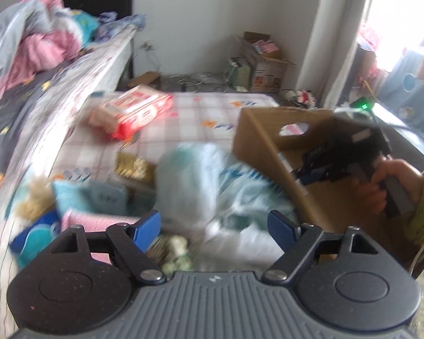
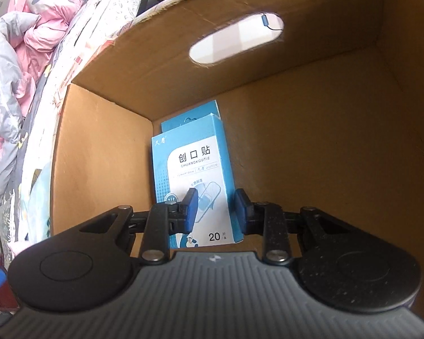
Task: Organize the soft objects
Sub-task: 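Carry the blue box into the cardboard box and release it, then move the right gripper back and grasp the pink mesh sponge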
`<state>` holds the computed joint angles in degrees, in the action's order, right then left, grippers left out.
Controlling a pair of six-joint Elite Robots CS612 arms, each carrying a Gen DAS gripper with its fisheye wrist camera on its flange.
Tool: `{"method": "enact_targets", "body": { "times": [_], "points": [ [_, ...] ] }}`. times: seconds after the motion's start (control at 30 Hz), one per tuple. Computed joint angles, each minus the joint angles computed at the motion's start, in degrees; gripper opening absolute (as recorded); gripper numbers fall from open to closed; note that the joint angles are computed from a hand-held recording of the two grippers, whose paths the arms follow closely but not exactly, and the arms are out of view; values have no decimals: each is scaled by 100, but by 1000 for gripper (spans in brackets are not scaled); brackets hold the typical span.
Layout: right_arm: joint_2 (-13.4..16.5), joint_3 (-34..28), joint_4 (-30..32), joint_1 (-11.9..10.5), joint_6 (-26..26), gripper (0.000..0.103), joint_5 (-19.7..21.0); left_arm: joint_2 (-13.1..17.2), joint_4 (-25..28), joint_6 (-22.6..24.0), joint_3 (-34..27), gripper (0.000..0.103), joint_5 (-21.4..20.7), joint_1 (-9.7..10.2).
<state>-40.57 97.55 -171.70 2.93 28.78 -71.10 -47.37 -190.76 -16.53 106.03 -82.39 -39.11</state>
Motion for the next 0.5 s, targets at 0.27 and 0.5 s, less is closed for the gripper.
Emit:
{"method": "enact_targets", "body": {
  "times": [0.27,0.5],
  "points": [
    [63,-106,-68,89,277,27,-52,-54,-148,-469,369,84,136,123],
    [-61,-2,-145,125,294,32,-380,-144,-551,-713,732,84,387,173]
  ]
}}
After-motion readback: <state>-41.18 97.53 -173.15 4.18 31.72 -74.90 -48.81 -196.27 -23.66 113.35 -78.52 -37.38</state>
